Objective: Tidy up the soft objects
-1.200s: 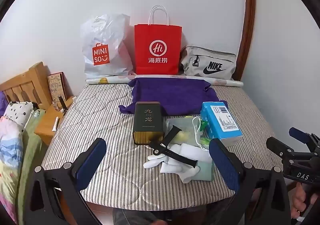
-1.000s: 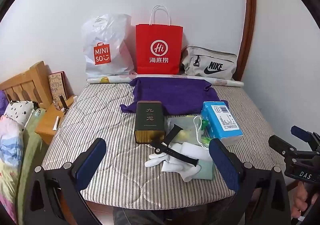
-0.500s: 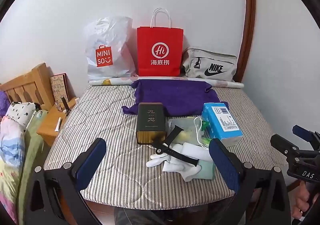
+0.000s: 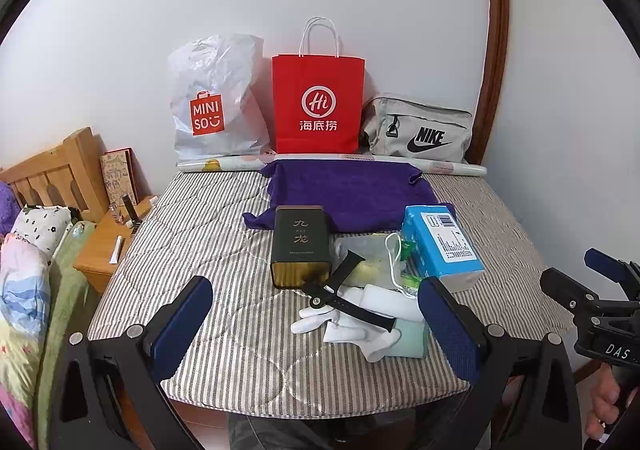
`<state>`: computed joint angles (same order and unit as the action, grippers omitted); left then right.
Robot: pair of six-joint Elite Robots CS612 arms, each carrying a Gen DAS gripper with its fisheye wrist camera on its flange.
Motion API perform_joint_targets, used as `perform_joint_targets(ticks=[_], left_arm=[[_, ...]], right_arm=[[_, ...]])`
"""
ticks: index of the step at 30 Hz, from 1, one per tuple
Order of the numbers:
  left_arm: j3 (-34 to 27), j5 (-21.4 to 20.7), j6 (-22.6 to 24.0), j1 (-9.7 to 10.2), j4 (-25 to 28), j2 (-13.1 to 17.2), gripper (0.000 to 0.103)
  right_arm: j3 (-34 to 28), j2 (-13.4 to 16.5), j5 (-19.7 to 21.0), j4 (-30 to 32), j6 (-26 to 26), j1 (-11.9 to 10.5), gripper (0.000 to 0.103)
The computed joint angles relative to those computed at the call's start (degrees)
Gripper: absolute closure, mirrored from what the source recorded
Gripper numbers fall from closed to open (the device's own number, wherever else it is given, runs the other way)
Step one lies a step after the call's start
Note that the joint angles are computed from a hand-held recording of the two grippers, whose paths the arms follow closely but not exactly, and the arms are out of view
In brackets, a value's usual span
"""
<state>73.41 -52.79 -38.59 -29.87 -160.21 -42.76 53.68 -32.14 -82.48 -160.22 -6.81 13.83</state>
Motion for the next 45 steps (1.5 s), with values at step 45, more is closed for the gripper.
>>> perform_joint_targets(ticks=[45], left_arm=[[1.12, 0.21, 0.05, 0.06, -0.47, -0.52, 0.0]], right_arm=[[0.23, -0.05, 0.32, -0.31, -0.67, 0.0, 0.0]])
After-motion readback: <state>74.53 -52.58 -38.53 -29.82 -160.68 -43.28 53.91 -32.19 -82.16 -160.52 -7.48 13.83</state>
